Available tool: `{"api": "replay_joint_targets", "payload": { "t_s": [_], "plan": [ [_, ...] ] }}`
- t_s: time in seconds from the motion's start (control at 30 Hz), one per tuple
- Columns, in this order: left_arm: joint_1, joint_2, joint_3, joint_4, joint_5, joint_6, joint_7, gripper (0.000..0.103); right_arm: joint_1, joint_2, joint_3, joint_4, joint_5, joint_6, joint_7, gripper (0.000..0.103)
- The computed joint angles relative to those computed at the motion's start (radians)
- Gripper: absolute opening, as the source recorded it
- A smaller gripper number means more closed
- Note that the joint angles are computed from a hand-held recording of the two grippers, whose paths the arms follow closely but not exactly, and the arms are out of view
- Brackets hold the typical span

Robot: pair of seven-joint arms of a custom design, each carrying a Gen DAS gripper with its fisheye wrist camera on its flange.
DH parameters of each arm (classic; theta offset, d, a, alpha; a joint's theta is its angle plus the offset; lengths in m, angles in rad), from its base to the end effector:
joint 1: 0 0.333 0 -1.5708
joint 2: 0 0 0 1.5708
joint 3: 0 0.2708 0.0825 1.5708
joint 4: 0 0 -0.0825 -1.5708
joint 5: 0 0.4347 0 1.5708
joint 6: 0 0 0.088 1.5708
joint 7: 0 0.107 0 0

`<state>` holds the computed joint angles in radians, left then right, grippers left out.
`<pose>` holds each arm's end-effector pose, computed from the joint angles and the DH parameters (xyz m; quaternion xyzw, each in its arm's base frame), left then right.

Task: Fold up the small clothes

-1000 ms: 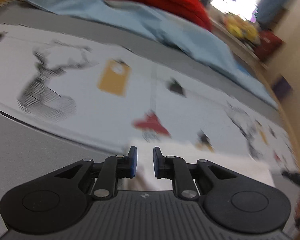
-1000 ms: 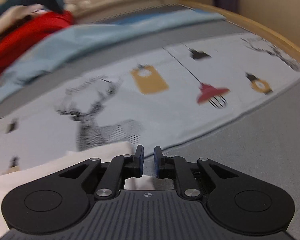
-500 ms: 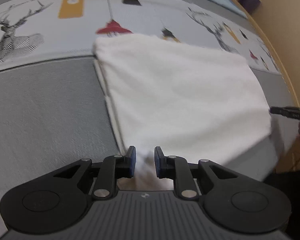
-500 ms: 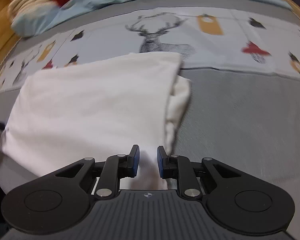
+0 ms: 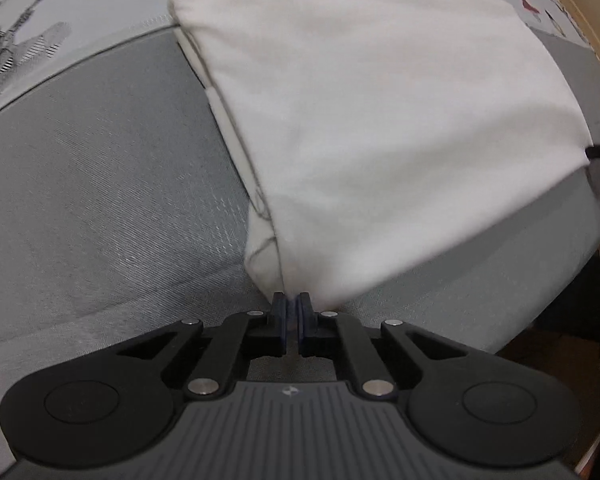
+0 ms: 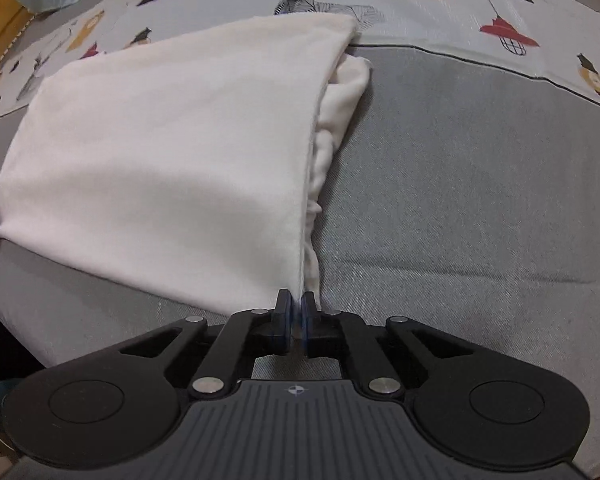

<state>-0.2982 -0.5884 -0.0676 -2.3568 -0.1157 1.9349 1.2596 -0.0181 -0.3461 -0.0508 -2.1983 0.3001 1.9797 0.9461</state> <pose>0.4316 -0.1752 0.5082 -0.6992 0.7092 -0.0906 0.0030 0.5279 -0.0187 0.4821 -0.8372 0.5224 0.0071 0.1615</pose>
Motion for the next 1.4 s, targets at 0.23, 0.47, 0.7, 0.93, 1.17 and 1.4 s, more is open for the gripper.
{"api": "replay_joint_targets", "payload": {
  "t_s": [0.23, 0.47, 0.7, 0.93, 1.17, 1.4],
  "plan": [
    [0.004, -0.058, -0.013, -0.021, 0.048, 0.175, -0.079, 0.016, 0.008, -0.078, -0.001, -0.033, 0.033, 0.112, -0.013, 0.005],
    [-0.007, 0.112, -0.064, 0.080, 0.116, -0.030, -0.126, 0.019, 0.019, -0.052, 0.037, -0.057, 0.018, 0.161, -0.016, 0.007],
    [-0.006, 0.095, -0.062, 0.070, 0.104, 0.028, -0.181, 0.021, 0.021, -0.024, 0.039, -0.049, -0.077, 0.139, 0.011, 0.017],
    [0.003, 0.054, -0.113, 0.094, 0.211, -0.003, -0.291, 0.045, 0.028, -0.100, 0.031, -0.079, -0.056, 0.216, 0.036, 0.027],
    [0.006, 0.002, -0.183, 0.197, 0.383, 0.003, -0.457, 0.080, 0.025, -0.251, 0.040, -0.137, 0.043, 0.417, 0.153, 0.032],
    [-0.032, -0.102, -0.233, 0.121, 0.497, 0.089, -0.605, 0.085, 0.094, -0.500, 0.038, -0.315, 0.172, 0.509, 0.170, 0.043]
  ]
}}
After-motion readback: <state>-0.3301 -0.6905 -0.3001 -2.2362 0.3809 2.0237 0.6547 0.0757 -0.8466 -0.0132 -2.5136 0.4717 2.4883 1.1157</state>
